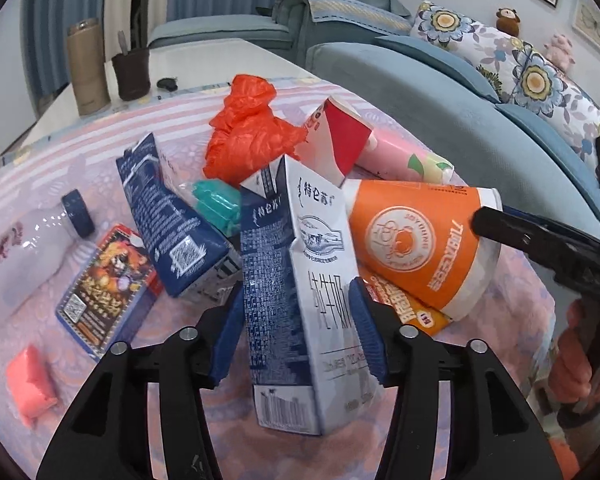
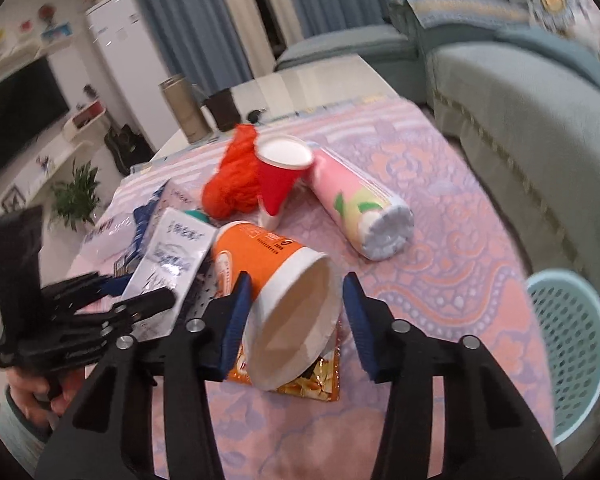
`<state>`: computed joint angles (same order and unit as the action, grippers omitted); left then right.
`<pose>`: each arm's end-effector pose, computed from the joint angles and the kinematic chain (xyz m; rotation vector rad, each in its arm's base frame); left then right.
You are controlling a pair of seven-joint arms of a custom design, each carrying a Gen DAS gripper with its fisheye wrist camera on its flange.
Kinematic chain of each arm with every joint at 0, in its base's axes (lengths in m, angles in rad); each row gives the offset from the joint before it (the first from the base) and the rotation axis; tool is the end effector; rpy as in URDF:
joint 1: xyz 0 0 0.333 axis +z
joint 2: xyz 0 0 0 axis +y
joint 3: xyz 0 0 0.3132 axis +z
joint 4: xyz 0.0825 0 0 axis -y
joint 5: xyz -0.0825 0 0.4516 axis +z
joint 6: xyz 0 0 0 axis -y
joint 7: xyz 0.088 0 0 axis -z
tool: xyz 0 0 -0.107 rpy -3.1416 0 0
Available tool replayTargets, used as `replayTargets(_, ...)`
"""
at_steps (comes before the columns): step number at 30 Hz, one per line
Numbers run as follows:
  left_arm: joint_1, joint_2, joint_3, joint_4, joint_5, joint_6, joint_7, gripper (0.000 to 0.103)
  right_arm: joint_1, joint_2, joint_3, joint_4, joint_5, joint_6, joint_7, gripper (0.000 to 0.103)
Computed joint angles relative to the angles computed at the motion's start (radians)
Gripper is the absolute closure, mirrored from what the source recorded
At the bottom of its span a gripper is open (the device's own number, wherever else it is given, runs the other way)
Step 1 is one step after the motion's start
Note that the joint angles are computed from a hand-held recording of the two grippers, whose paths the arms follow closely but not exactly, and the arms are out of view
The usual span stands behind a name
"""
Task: Collect trash
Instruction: 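Grasp the orange paper cup with the right tool while the left tool grasps the blue milk carton, then carry the orange cup to the blue basket and open the right tool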
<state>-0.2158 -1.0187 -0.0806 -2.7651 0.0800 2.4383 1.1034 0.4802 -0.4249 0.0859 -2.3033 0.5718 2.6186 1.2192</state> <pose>0.3560 -0.1087 0.5426 -1.9839 1.7203 -0.7834 0.4582 0.2817 0.5707 -2.0100 1.1462 -0.1572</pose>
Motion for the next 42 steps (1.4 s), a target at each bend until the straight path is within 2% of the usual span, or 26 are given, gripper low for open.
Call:
replayTargets(3,0.006,-0.027,-0.010,-0.013,0.005,0.003,-0.016,0.060,0.000,-0.014,0.020,-0.001,-0.045,-0.013,-0.002,0.060)
replayTargets(5,0.004,-0.054,-0.007,-0.027,0.001,0.007,-0.028,0.065,0.048,-0.003,-0.019,0.021,0.024,-0.069,-0.067,0.060)
replayTargets(8,0.001,-0.078,-0.007,-0.038,0.002,0.003,-0.036,0.066,0.025,0.018,0.026,0.037,-0.016,-0.069,-0.022,0.059)
replayTargets(12,0.000,-0.116,-0.013,-0.057,0.008,-0.003,-0.049,0.069,0.019,0.051,0.042,0.063,-0.031,-0.088,0.029,0.057)
replayTargets(15,-0.004,-0.136,-0.005,-0.067,0.004,0.000,-0.059,0.070,0.025,0.067,0.031,0.073,-0.010,-0.120,0.042,0.057)
replayTargets(18,-0.005,-0.143,-0.005,-0.068,0.004,0.008,-0.065,0.071,0.030,0.075,0.014,0.079,0.034,-0.151,0.031,0.061)
replayTargets(21,-0.015,-0.171,0.009,-0.086,-0.006,0.058,-0.065,0.071,0.026,0.071,0.000,0.081,0.082,-0.172,0.024,0.068)
replayTargets(27,-0.016,-0.159,-0.006,-0.053,0.007,0.111,-0.078,0.071,0.002,-0.035,-0.010,0.014,0.091,-0.116,0.016,0.070)
replayTargets(33,-0.034,-0.036,-0.046,0.058,0.035,0.220,-0.080,0.071,-0.072,-0.162,-0.023,-0.057,0.034,-0.034,0.083,0.070)
replayTargets(37,-0.048,0.114,-0.074,0.172,0.057,0.306,-0.084,0.071,-0.138,-0.218,-0.035,-0.094,-0.031,0.009,0.147,0.070)
replayTargets(42,-0.071,0.312,-0.103,0.313,0.076,0.361,-0.081,0.071,-0.228,-0.253,-0.057,-0.143,-0.101,0.028,0.230,0.070)
